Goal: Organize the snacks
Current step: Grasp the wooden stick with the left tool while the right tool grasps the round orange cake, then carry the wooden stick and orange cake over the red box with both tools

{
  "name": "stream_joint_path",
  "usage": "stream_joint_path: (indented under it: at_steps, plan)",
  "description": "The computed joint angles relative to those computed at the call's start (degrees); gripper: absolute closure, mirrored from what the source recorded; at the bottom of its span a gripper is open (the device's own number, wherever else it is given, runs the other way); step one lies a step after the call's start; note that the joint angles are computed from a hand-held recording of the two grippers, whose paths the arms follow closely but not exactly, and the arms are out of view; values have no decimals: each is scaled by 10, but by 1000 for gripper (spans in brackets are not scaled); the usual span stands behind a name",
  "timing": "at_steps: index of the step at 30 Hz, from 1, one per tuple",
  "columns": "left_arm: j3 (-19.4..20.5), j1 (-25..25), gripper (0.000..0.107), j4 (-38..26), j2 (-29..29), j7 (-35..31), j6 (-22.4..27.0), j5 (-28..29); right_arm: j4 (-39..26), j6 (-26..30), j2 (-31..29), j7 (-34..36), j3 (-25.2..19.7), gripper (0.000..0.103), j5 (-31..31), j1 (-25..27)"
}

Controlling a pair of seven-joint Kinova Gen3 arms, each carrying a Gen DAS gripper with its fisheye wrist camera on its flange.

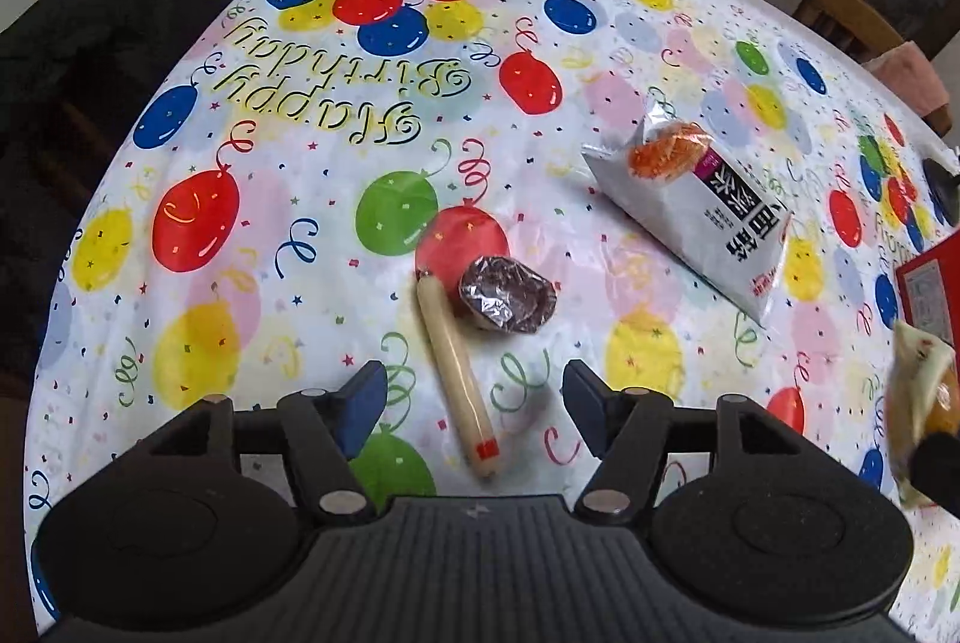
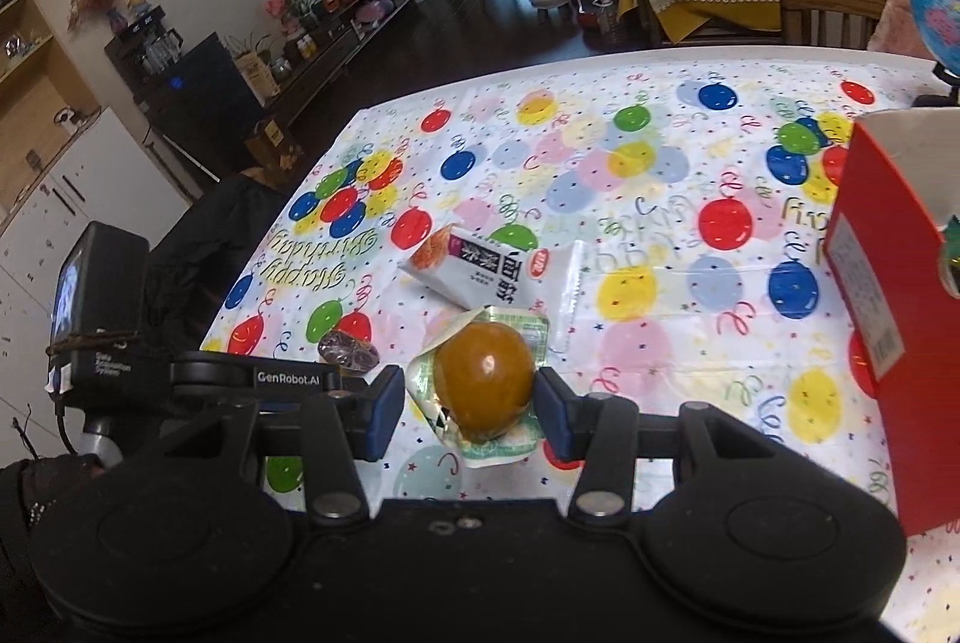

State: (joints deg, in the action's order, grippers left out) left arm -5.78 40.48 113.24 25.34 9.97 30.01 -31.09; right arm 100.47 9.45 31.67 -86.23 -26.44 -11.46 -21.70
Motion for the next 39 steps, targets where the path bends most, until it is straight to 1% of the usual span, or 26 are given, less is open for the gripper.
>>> stream_joint_path:
  at_steps: [3,4,7,8,9,11,13,14,15,16,19,22,26,28,33,39]
  plan:
    - [4,-8,46,-9,7,0,11,15,9,-9,-4,0,-5,57,-1,8]
    - [1,-3,47,-12,9,5,17,12,11,-11,-5,0,-6,57,0,10]
    - [4,0,54,-29,18,7,45,13,17,-16,-9,-2,-6,57,3,12]
    - [4,3,59,-33,21,11,53,12,18,-16,-9,-3,-5,57,5,12]
    - [5,5,68,-39,23,15,66,12,20,-18,-10,-2,-8,57,6,15]
    - [13,4,76,-56,32,13,98,14,23,-20,-12,-4,-6,57,9,14]
    - [18,2,81,-61,35,13,109,11,24,-16,-16,-8,6,57,14,3]
    - [19,3,90,-64,36,14,114,8,24,-13,-18,-12,17,57,16,-6]
    - [21,4,95,-68,40,14,121,5,25,-12,-21,-13,22,57,18,-11]
    - [21,4,95,-67,40,16,122,3,26,-11,-22,-14,24,57,20,-11]
    - [18,0,96,-40,24,36,89,-3,31,-8,-26,-15,26,57,22,-10]
    - [13,3,97,-13,8,60,68,-9,37,-8,-32,-13,26,57,22,-4]
    - [12,12,97,12,-15,94,59,-23,43,-4,-38,-10,25,57,21,3]
    - [18,17,97,16,-26,108,65,-31,45,-1,-41,-6,20,57,20,11]
    - [40,32,97,10,-50,149,94,-63,52,5,-50,20,-10,57,8,49]
    - [76,45,97,-36,-58,166,144,-104,67,4,-70,71,-64,57,-22,126]
